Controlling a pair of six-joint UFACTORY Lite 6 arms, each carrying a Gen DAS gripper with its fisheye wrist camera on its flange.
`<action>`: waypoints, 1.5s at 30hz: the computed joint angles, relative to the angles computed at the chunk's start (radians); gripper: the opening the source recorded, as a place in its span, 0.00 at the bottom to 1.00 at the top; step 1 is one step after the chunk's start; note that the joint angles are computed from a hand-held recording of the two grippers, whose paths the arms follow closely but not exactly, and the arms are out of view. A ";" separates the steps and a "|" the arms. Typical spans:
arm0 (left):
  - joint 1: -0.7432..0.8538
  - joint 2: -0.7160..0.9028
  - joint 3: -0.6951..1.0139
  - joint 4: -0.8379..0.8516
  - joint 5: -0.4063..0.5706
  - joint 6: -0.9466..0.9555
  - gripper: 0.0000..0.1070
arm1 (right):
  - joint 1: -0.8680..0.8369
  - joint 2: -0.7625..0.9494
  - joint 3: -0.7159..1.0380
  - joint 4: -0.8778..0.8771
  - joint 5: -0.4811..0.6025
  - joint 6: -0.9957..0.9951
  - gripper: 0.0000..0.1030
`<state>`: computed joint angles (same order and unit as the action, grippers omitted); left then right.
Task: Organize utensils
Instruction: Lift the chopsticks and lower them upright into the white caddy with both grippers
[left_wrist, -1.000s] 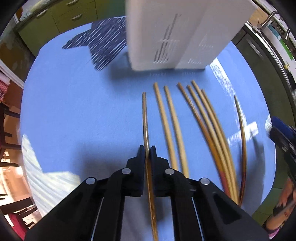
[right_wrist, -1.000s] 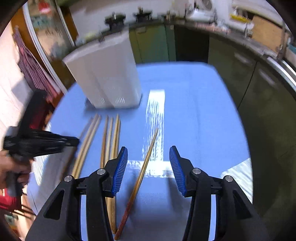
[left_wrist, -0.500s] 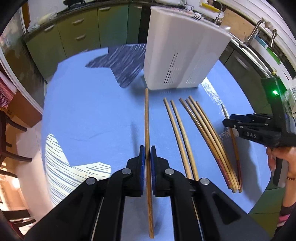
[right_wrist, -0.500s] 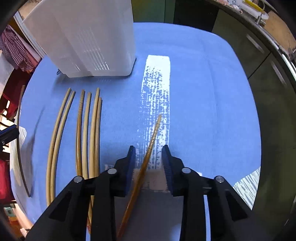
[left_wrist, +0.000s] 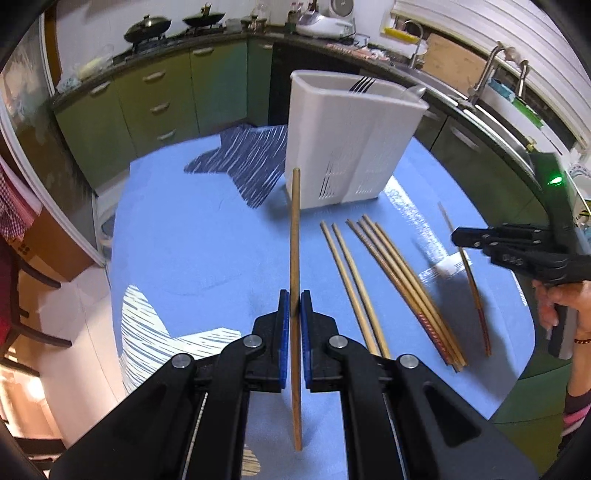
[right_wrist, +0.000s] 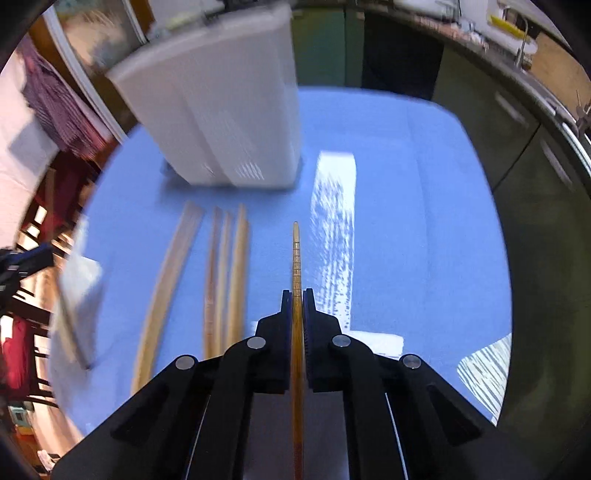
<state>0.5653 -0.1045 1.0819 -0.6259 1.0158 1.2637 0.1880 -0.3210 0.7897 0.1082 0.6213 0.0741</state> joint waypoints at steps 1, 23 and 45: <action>0.012 -0.015 0.002 -0.012 0.016 0.018 0.06 | 0.004 -0.058 -0.004 -0.005 0.019 0.005 0.06; -0.014 -0.003 0.398 -0.124 0.281 -0.078 0.05 | -0.123 -0.311 0.230 0.164 0.257 -0.190 0.06; -0.438 0.547 1.265 0.051 0.084 -0.594 0.05 | -0.352 -0.280 0.266 0.334 0.324 -0.439 0.06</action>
